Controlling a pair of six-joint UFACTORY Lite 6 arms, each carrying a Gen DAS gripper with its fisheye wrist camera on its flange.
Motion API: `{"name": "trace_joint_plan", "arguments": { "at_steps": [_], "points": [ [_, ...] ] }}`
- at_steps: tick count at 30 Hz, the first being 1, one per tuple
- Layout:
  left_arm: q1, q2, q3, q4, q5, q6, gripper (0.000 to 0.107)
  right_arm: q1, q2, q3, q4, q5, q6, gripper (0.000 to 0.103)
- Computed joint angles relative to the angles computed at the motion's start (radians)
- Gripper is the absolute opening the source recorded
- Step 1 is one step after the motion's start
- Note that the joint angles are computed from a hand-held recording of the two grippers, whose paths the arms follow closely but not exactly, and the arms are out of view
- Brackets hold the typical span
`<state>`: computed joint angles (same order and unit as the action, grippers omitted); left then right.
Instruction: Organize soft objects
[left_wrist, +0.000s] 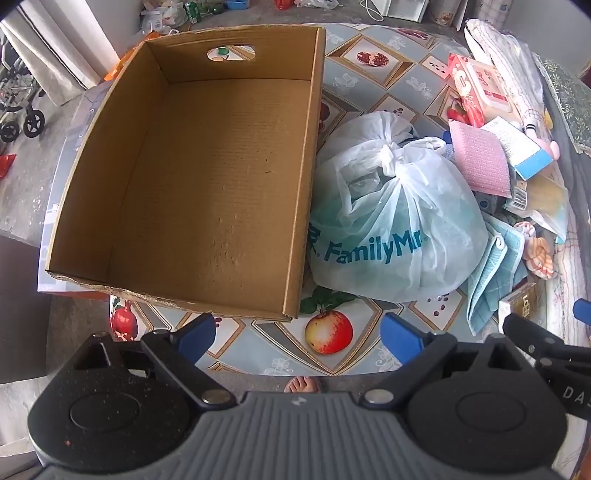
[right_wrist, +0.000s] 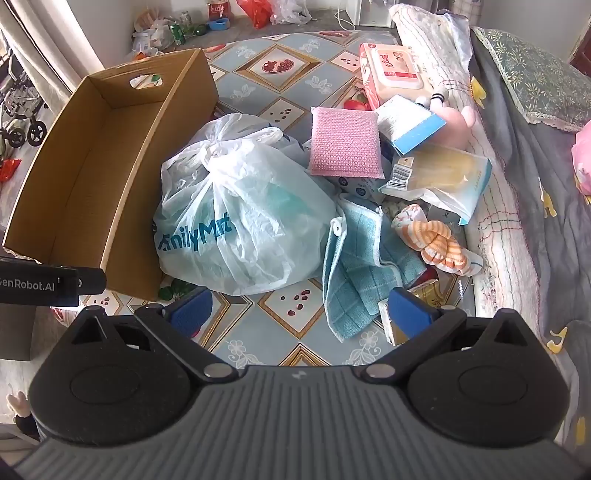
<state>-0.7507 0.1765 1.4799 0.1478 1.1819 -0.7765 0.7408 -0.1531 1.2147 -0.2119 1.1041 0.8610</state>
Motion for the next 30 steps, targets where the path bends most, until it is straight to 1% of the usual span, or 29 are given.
{"name": "trace_joint_plan", "arguments": {
  "at_steps": [26, 30],
  "points": [
    [0.016, 0.035, 0.019, -0.011, -0.013, 0.018, 0.097, -0.031, 0.017, 0.009, 0.01, -0.013, -0.031, 0.102],
    [0.017, 0.035, 0.02, -0.012, -0.01, 0.019, 0.097, -0.03, 0.041, 0.012, 0.006, -0.031, -0.029, 0.102]
  ]
}}
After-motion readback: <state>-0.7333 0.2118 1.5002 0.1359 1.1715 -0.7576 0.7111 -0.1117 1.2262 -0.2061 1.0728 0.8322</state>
